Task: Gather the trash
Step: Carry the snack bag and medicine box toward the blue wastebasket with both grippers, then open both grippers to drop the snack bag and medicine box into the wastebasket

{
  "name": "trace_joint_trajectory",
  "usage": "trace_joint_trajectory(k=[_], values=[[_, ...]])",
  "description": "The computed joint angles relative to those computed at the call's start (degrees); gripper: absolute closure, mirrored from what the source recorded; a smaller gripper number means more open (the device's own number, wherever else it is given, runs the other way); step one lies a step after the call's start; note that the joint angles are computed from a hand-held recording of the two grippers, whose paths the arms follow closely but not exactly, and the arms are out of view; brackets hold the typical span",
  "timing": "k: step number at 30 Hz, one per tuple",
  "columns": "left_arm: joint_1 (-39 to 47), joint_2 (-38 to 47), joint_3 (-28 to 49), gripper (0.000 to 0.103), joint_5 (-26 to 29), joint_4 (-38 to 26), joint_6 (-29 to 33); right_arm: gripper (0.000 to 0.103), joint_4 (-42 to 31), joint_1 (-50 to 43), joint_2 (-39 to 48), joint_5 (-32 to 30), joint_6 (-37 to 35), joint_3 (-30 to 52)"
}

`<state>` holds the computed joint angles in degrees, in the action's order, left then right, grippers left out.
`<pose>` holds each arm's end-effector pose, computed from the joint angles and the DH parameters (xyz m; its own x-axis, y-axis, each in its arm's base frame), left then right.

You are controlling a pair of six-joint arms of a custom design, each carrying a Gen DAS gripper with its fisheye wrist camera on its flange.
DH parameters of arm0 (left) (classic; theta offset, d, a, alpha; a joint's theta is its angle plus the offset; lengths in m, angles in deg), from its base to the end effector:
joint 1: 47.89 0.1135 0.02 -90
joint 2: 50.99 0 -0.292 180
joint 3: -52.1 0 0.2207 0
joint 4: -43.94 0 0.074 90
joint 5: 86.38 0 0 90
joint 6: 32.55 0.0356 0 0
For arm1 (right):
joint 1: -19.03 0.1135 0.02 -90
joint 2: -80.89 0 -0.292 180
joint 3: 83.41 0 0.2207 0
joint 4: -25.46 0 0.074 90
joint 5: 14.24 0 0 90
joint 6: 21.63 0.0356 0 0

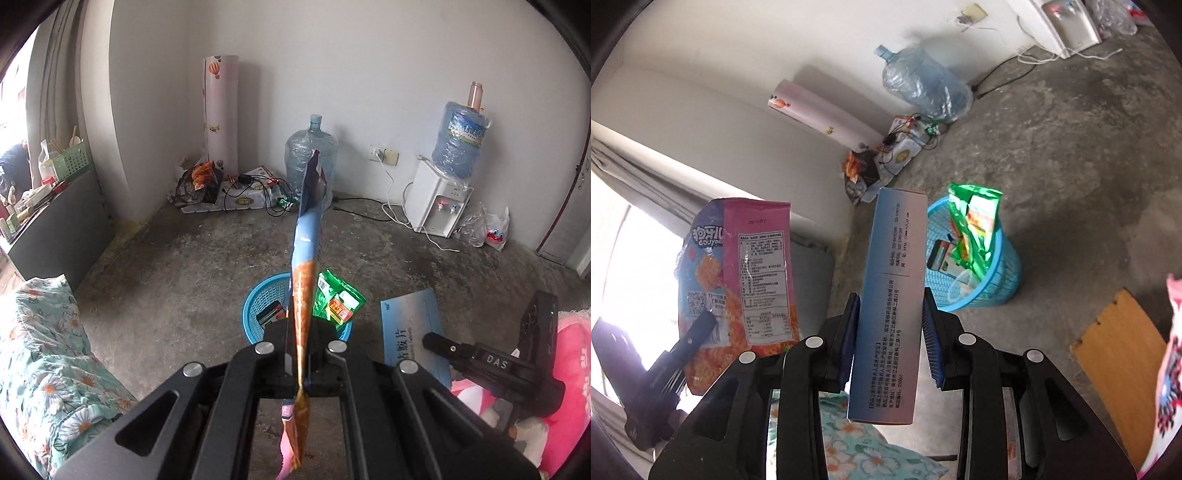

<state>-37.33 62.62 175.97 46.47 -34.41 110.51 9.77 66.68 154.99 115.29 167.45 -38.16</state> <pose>0.3893 0.0479 0.3275 -0.4561 0.5110 -0.7286 0.7982 0.5970 -0.0809 0.1553 0.1367 0.2167 -0.1865 0.9260 -0.3284 0.5083 0.3770 0.7743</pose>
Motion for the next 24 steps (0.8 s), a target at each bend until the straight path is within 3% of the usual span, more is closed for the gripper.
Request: trace_joint_trajectory(k=[2,4,7,8,10,13,15,17,19,22,24], values=[[-0.52,1.57,1.15,0.102,-1.24,1.17,-1.51,0.072,11.18,-9.70,4.64,-8.53,-9.79,-1.64],[-1.11,2.91,2.14,0.102,-2.59,2.20,-2.85,0.071,21.10,-17.65,12.01,-16.02,-15.22,-2.37],[-2.96,4.50,1.89,0.102,-5.35,5.30,-5.43,0.059,32.90,-23.86,26.09,-23.85,-17.06,-2.33],[-3.66,5.50,2.55,0.102,-6.49,5.31,-6.17,0.054,32.19,-24.76,29.84,-25.91,-15.67,-1.13],[-5.01,7.65,4.12,0.102,-8.40,5.35,-8.20,0.054,33.85,-24.45,34.46,-27.63,-12.12,-1.45],[-7.69,9.09,3.24,0.102,-11.67,8.98,-10.42,0.054,43.36,-18.91,34.27,-22.66,-5.26,-9.45],[-10.40,8.94,0.17,0.102,-15.18,14.15,-11.19,0.054,45.45,-13.12,31.05,-16.11,0.19,-14.47],[-13.99,8.94,-3.18,0.102,-19.54,20.16,-12.01,0.054,42.66,-7.35,26.98,-9.53,6.39,-17.48],[-18.19,8.66,-8.09,0.101,-24.58,27.30,-13.23,0.054,34.83,-1.81,21.94,-4.07,13.37,-18.11],[-24.31,10.40,-13.61,0.097,-30.65,35.36,-14.06,0.054,27.21,0.67,16.77,-1.14,17.42,-18.26],[-27.34,14.64,-11.19,0.070,-33.89,32.02,-13.70,0.054,25.14,1.34,14.56,-0.94,17.94,-18.22]])
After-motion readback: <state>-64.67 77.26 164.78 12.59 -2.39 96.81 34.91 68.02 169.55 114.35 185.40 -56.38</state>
